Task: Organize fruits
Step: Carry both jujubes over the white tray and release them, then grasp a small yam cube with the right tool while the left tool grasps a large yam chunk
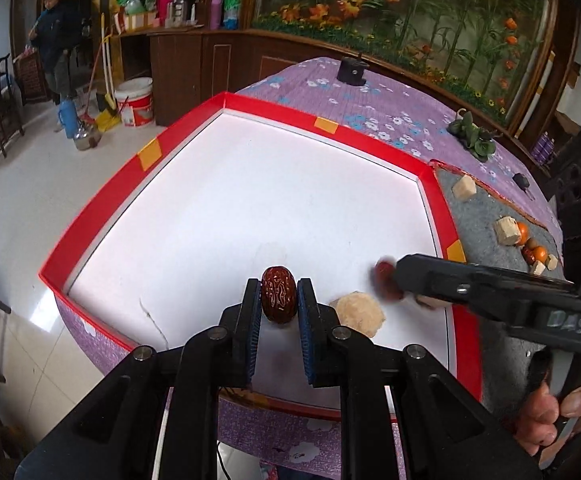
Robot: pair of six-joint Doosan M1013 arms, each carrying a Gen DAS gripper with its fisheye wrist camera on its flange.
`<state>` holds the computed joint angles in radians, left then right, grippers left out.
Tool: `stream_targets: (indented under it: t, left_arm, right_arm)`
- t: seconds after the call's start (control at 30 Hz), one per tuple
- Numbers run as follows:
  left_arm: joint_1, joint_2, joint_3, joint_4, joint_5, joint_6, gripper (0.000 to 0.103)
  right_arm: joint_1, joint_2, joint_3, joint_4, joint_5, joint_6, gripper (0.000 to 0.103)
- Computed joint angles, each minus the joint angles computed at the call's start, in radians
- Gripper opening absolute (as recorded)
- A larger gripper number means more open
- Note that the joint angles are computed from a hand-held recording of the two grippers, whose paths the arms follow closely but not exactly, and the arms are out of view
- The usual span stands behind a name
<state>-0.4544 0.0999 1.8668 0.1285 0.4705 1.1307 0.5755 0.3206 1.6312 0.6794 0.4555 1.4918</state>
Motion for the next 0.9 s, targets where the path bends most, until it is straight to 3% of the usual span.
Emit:
stream_targets:
  t: [0.07, 0.1, 0.2, 0.37, 0.43, 0.5, 0.63, 0.77, 0.9]
  left_arm:
    - [0.009, -0.003, 0.001, -0.046, 0.004, 0.037, 0.019]
    - [0.013, -0.007, 0.002, -0.059, 0.006, 0.048, 0.027]
    - [0.009, -0.025, 0.013, 0.006, -0.010, -0.011, 0.039]
    - [-0.011, -0.052, 0.019, 0.072, -0.019, -0.047, 0.041]
    - [-0.025, -0.057, 0.017, 0.088, -0.019, -0.050, 0.049]
    - [-0.046, -0.062, 0.017, 0.087, -0.026, -0.023, 0.054]
    - [-0.091, -0.055, 0.001, 0.022, -0.021, 0.088, 0.055]
    - [-0.132, -0.031, -0.028, -0.058, 0.002, 0.199, 0.055]
    - [-0.179, 0.004, -0.070, -0.119, 0.036, 0.293, 0.055]
  right_arm:
    - [-0.003, -0.015, 0.016, 0.017, -0.023, -0.002, 0.041]
    - [-0.008, -0.025, 0.027, 0.047, -0.033, -0.024, 0.042]
    - [-0.022, -0.053, 0.059, 0.105, -0.069, -0.061, 0.042]
    - [-0.054, -0.120, 0.132, 0.083, -0.132, -0.009, 0.043]
    - [-0.073, -0.157, 0.173, 0.067, -0.159, 0.022, 0.043]
    - [-0.091, -0.202, 0.217, -0.017, -0.190, 0.111, 0.044]
    - [-0.134, -0.303, 0.314, -0.286, -0.238, 0.405, 0.049]
    - [-0.174, -0.391, 0.395, -0.666, -0.231, 0.808, 0.054]
    - [-0.223, -0.444, 0.450, -0.771, -0.207, 0.941, 0.055]
